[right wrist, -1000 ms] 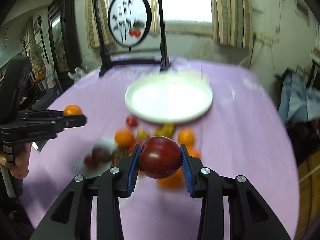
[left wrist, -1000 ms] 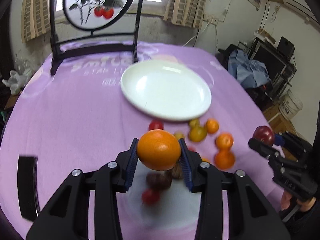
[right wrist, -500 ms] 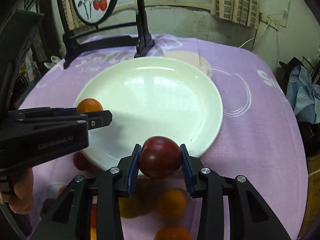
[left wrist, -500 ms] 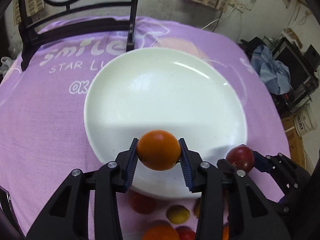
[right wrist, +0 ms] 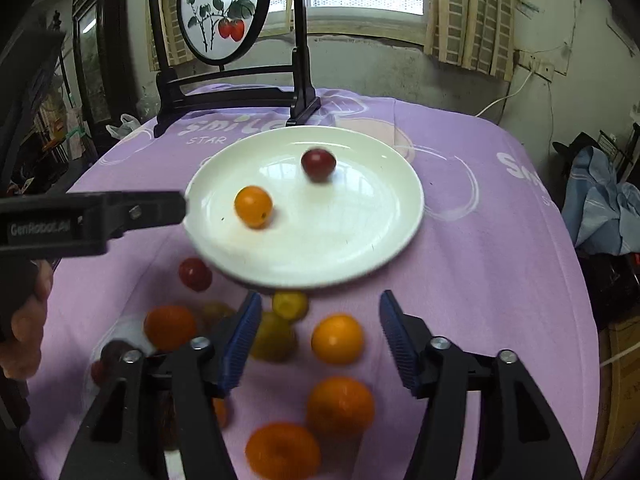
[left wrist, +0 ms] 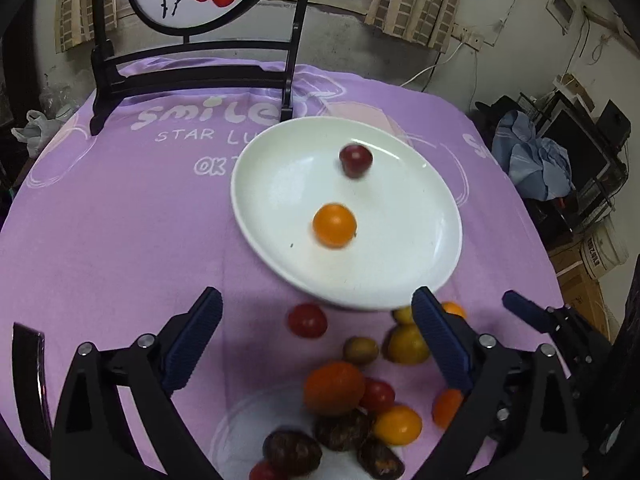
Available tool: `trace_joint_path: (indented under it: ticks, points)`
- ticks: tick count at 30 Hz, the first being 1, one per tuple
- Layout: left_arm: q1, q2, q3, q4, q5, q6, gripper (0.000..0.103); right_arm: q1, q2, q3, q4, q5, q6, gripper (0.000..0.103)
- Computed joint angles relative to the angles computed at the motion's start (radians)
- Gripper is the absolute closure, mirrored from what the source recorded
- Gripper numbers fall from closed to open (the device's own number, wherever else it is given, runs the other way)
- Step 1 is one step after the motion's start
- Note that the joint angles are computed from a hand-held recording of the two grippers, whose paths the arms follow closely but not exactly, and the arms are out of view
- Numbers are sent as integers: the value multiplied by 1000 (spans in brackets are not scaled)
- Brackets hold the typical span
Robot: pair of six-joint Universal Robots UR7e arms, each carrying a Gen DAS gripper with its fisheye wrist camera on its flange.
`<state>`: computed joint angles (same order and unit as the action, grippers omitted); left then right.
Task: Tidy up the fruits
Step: 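Release the plum onto the white plate with the right tool while the left tool releases the orange there, then grasp the wrinkled brown passion fruit with the right tool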
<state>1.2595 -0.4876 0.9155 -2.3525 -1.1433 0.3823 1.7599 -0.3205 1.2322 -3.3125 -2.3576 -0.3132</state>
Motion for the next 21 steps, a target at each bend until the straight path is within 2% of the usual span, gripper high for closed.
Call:
trace_joint_path:
  ticks: [5,10,16,18,21]
  points:
    - [29,-138,220,-82,9,-6,6,15,-57,178,-44,30,69,31]
    - [59,-203,351,-184,50,26,6,46,-31,228,-31,22,76,31]
    - [92,-196,326,-103,49,61,6,62,36,168,98,-8,141,31]
    - [104,-195,328,-137,26,88,6,67,70,115,133,-35,145,31]
    - [111,-195,293,-78,3,62,6,69,98,58,159,-42,145,31]
